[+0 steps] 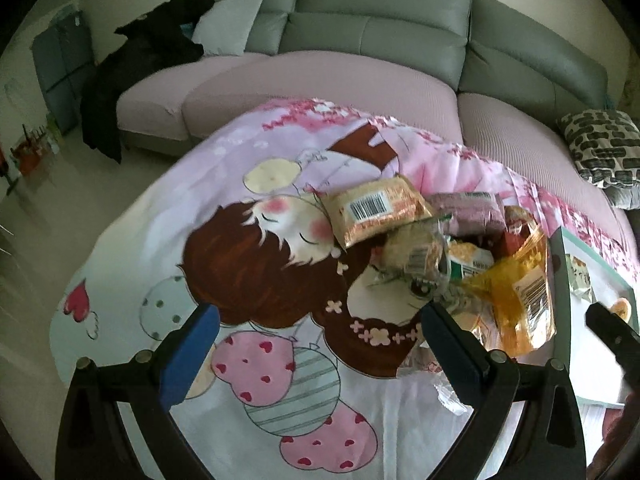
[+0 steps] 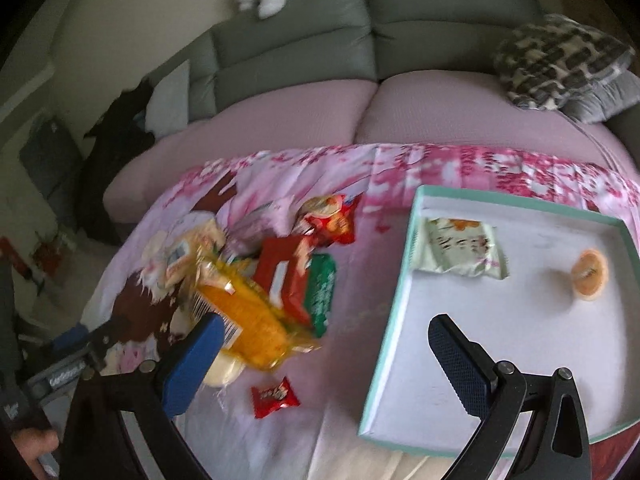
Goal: Organize snacks
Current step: 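Move both open tools back over the snack pile, then grasp the orange barcode bag with the right tool and lift it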
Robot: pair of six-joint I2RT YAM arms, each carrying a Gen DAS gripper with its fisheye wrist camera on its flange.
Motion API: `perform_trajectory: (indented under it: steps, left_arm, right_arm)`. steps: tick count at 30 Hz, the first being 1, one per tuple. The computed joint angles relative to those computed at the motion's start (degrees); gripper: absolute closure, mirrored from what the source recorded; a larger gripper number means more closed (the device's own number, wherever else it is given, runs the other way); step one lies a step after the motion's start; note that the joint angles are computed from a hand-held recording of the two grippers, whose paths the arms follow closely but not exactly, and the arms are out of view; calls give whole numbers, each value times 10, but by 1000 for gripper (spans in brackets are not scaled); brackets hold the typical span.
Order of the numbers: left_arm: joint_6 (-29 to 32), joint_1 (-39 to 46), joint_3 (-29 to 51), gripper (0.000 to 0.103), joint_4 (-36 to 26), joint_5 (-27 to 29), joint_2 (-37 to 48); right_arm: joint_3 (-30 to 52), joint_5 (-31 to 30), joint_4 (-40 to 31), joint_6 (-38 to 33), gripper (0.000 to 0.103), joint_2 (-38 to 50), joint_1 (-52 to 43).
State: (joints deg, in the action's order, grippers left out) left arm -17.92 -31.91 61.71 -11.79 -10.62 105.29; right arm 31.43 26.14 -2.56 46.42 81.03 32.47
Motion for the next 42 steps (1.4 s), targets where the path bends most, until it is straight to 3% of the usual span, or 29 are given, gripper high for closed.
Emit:
perform_trajectory:
  steps: [9, 15, 18, 25, 30, 37, 42]
  left_arm:
    - [-30, 14, 30, 3, -21, 26, 50]
    - [-40, 20, 31, 7, -21, 34, 59]
    - [-44, 23, 26, 7, -18, 37, 56]
    - [-52, 30, 30, 7, -21, 41, 63]
    - [-52, 29, 34, 7, -21, 47, 68]
    - [-54, 22, 35, 7, -17, 56, 70]
    - [-51, 16, 37, 7, -14, 63, 70]
  right_arm:
    - [51, 1, 22, -42, 0, 92, 29]
    - [85, 19, 27, -76, 7, 136, 43]
    - [103, 23, 26, -90, 16, 161, 45]
    - [128, 37, 18, -93, 27, 204, 40]
    - [125, 38, 32, -94, 31, 209, 38]
    - [106, 29, 52, -90, 51, 184, 40]
    - [81, 10, 75, -81, 56, 162, 34]
